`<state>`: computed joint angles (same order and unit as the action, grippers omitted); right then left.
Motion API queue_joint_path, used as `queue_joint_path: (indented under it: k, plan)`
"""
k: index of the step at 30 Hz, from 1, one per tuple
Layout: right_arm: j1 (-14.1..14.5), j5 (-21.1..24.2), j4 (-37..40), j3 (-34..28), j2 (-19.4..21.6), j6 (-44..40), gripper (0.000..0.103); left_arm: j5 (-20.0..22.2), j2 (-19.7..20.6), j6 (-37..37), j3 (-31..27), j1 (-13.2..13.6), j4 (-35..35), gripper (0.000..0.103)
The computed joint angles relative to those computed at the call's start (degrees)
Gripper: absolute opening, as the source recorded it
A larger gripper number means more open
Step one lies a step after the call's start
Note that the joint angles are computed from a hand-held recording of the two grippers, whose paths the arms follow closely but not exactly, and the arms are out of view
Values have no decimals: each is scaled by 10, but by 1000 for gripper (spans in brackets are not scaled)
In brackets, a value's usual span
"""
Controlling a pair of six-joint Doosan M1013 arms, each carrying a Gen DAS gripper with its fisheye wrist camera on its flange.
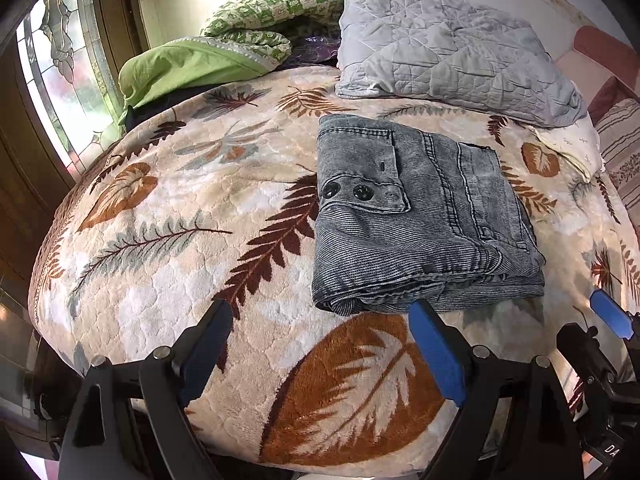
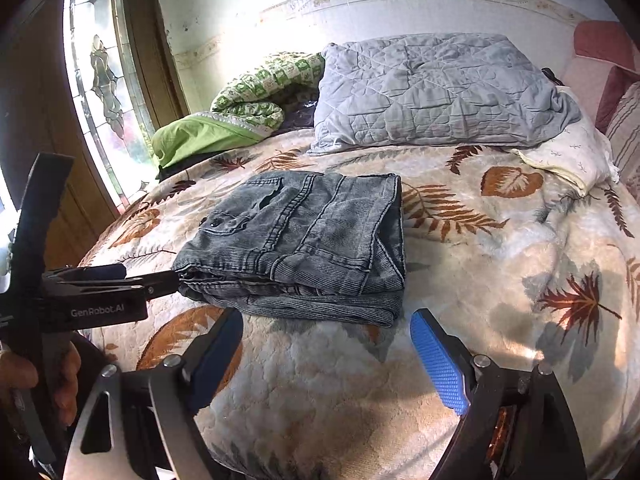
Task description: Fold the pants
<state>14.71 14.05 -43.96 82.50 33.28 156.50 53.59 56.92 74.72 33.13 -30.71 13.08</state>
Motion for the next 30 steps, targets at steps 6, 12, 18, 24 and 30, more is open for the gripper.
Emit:
queue_joint_path:
  k: [6, 12, 18, 24, 30]
  plan:
    - [3, 4, -43, 0, 1, 33, 88, -19, -6, 3, 12, 2, -8, 90]
    - [6, 12, -54, -3, 3, 39, 88, -61, -14, 18, 36, 4, -23, 90]
    - [7, 17, -72, -5, 4, 58, 88, -68, -16, 36, 38, 3, -25, 90]
    - [6, 29, -24, -16, 3, 8, 88, -63, -18, 28, 35, 2, -19, 90]
    - [4, 66, 83, -44, 8, -105, 88, -49, -15, 40, 25, 6, -35, 90]
